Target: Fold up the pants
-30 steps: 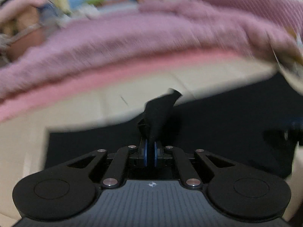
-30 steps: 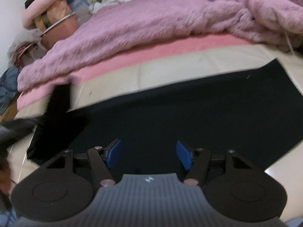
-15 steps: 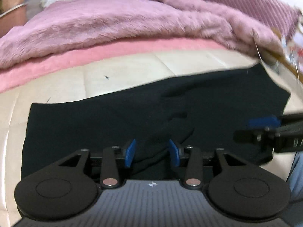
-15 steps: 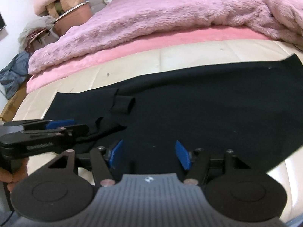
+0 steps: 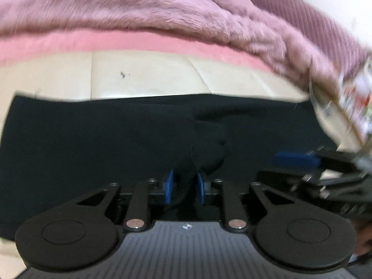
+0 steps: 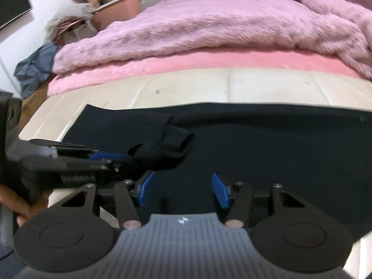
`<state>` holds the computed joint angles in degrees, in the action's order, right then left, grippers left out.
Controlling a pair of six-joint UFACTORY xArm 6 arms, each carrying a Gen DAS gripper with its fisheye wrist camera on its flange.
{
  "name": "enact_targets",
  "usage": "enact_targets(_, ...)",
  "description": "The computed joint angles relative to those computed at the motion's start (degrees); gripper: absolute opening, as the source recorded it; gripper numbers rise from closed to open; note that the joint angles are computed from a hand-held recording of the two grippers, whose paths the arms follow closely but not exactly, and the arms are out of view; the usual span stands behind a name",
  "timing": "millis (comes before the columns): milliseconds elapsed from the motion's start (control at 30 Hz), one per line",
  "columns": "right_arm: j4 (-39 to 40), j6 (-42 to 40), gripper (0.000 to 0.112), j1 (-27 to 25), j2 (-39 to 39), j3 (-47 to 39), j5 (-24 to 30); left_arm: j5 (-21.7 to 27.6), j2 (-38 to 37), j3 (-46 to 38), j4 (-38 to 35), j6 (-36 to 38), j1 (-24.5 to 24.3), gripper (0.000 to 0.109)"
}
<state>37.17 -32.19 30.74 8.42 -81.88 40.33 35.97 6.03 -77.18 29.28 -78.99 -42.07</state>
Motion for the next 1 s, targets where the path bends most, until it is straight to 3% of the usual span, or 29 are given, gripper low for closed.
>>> enact_targets(67, 2.35, -3.48, 0.052, 0.19, 1.42, -2.14, 1.15, -5.88, -2.12, 3.99, -2.21, -2.2, 1.53, 0.023)
enact_targets(167, 2.84, -6.03, 0.051, 0.64, 4.51, -6.54, 3.33, -10.69, -3.77, 7.35, -2.85, -5.82, 2.91, 0.023)
enact_targets(233, 0.68, -5.38, 0.049, 1.2, 6.91, -9.81, 4.31, -6.64, -3.26, 5.72, -2.59, -5.07, 2.62, 0.022)
enact_targets(300, 0.39, -6.16, 0.045, 1.4, 9.01, -12.72, 5.87, -1.78, -2.31, 3.34, -2.71, -2.87, 2.08, 0.012)
enact_targets(400, -1.04, -6.41, 0.038, 1.88, 12.16, -17.01, 8.25, -1.86, -2.98, 3.48, -0.79, -5.08, 2.01, 0.007)
enact_targets(567, -3.12, -4.74, 0.038, 2.45, 17.72, -24.0, 12.35, 0.78, -5.38, 3.12, 3.39, -7.55, 1.62, 0.006)
enact_targets(633, -4.06, -3.2, 0.029, 2.39, 19.58, -26.24, 14.31, 1.44, -6.5, 3.19, 4.35, -7.62, 1.57, 0.006)
enact_targets(667, -3.33, -2.95, 0.009, 2.07, 19.97, -26.76, 15.3, 1.88, -6.69, 2.83, 4.19, -6.92, 1.57, 0.006)
enact_targets(700, -1.99, -2.69, 0.003, 1.55, 20.04, -27.06, 16.57, 2.14, -6.71, 2.37, 3.98, -6.04, 1.56, 0.006)
enact_targets(867, 3.6, -11.68, 0.004, -0.88, 14.39, -21.61, 21.87, 1.67, -5.53, 0.15, 2.85, -1.87, 1.51, 0.006)
enact_targets(933, 2.56, -13.13, 0.004, -1.81, 13.74, -21.77, 26.91, 2.11, -4.86, -0.79, 2.81, -1.03, 1.27, 0.006)
enact_targets(1000, 0.22, -14.22, 0.009, -1.88, 11.61, -19.05, 27.14, 3.04, -4.28, -1.72, 3.44, -1.16, 1.03, 0.006)
